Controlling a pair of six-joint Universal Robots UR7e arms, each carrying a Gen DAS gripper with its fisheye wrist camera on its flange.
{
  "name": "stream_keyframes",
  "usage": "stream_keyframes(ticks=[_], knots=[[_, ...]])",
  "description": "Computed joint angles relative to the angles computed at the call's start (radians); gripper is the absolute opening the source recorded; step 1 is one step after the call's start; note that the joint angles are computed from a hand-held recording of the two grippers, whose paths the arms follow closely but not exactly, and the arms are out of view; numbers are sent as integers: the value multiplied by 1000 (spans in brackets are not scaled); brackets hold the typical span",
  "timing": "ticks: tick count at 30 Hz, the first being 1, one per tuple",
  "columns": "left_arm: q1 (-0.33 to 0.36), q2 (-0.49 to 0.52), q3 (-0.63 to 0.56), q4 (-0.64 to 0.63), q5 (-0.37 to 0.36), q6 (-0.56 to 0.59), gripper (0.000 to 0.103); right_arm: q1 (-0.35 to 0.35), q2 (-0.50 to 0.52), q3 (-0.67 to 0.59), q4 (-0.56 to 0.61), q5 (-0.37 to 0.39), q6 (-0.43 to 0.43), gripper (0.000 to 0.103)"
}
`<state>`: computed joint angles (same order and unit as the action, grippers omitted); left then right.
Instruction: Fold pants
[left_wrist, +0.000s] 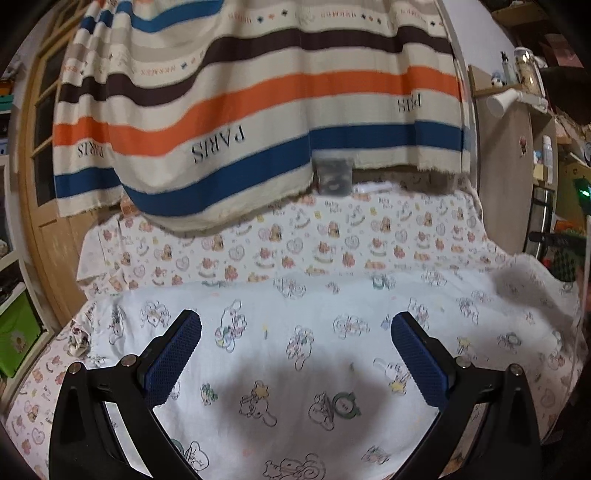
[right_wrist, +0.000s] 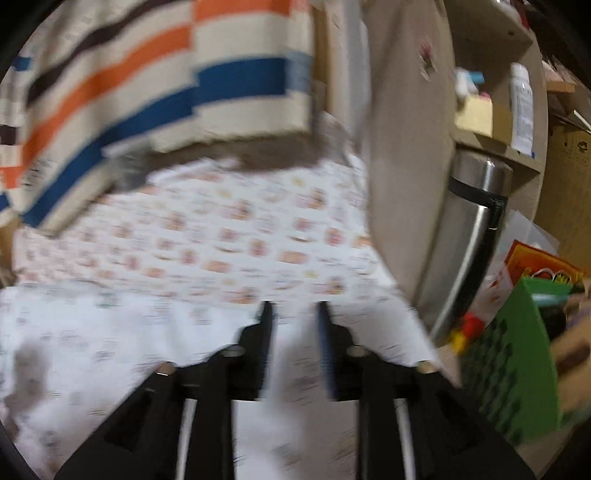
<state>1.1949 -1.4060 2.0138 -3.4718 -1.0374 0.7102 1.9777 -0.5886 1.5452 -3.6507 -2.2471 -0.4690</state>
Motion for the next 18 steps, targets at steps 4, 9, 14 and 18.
stream_keyframes(ticks=[4, 9, 14, 18], knots=[[-29, 28, 25, -151, 20, 54, 102, 71, 39, 85, -205, 59, 7, 70], [-66, 97, 39, -356, 54, 165, 102, 155, 188, 9, -469, -19, -147, 92], [-66, 134, 47, -437, 14, 167, 102, 144, 198, 21, -328, 10, 17, 102], [-45, 159, 39, -456, -22, 156, 102, 122, 220, 9, -316, 54, 10, 102]])
